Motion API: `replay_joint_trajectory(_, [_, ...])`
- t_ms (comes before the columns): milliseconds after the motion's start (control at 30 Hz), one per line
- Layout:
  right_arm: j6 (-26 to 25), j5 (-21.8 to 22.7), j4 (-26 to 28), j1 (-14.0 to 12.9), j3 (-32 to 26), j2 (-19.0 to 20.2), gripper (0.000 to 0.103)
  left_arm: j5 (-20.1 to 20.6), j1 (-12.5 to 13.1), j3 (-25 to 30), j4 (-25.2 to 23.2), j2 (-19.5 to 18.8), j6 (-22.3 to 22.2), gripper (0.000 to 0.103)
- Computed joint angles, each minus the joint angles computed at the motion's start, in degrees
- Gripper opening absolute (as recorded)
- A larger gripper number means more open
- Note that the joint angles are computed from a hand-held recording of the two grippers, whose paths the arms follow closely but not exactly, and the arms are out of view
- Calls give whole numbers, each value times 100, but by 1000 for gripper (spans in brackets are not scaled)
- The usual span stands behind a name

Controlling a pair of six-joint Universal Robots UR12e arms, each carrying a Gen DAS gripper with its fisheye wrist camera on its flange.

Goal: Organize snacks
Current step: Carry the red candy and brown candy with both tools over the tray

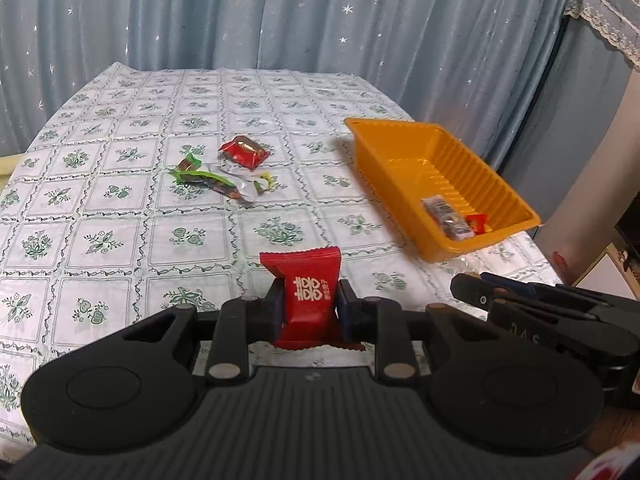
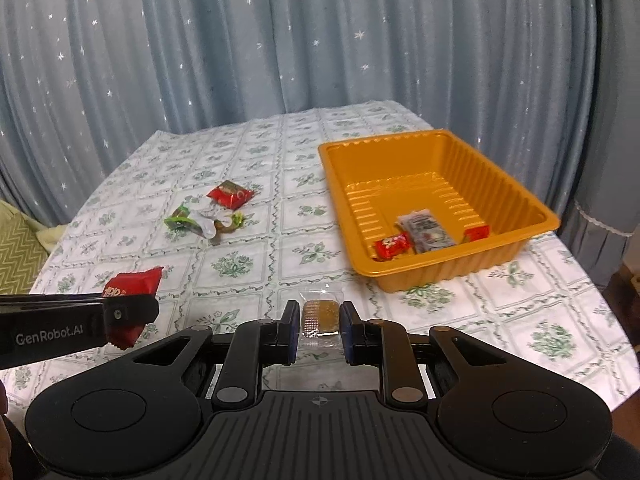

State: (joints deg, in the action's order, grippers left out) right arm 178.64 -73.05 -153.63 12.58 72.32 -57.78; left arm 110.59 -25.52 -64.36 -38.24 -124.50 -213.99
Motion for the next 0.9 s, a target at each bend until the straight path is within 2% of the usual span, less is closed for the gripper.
replay_joint_trajectory(400, [145,-16,-136,-102,150,-171,22,36,-106,172,-7,-39,148,24])
replay_joint_trajectory(900, [342,-168,-168,-191,146,-180,22,-164,-132,507,-33,-243,386,24])
